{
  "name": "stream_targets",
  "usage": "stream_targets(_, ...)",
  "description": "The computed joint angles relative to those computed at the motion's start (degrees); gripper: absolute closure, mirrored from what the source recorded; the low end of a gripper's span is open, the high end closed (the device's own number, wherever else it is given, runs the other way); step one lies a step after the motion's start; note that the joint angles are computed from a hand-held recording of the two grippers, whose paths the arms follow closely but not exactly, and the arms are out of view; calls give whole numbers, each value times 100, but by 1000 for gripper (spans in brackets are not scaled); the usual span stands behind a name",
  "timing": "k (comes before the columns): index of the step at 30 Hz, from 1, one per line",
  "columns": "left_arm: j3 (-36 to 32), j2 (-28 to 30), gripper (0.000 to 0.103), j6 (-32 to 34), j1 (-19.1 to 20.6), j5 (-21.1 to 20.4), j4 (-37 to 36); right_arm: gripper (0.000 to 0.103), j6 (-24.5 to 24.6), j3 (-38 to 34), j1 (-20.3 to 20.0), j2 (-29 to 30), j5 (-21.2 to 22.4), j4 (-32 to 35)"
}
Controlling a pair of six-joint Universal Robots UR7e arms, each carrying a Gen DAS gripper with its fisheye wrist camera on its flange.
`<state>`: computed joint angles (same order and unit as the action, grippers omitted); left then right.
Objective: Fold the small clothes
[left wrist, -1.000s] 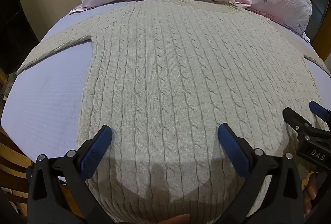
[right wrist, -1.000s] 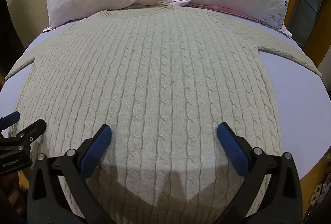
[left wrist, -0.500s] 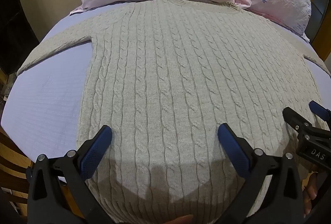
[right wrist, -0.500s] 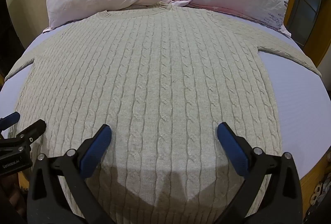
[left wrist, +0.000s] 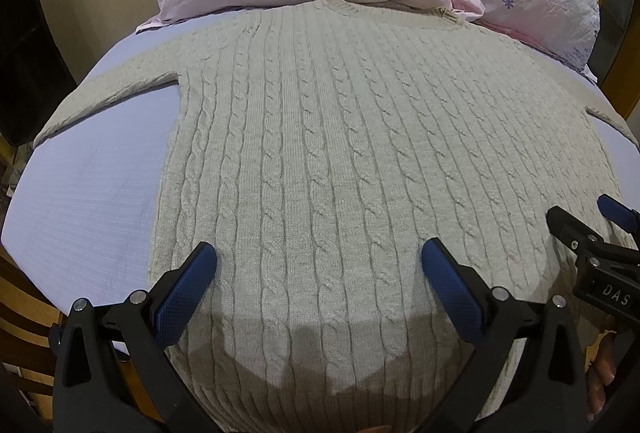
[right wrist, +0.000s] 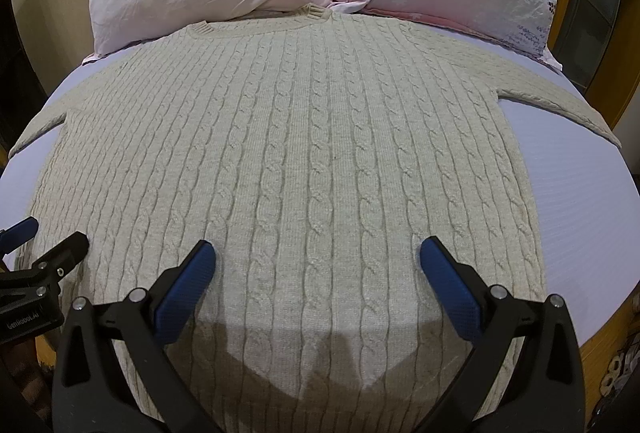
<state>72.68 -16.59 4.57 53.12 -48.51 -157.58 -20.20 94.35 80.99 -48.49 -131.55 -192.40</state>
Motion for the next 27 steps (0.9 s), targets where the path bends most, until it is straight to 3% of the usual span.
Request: stream_targets(27,84,-18,1,42,-41,18,-155,2,24,-7,5,-3,-5,50)
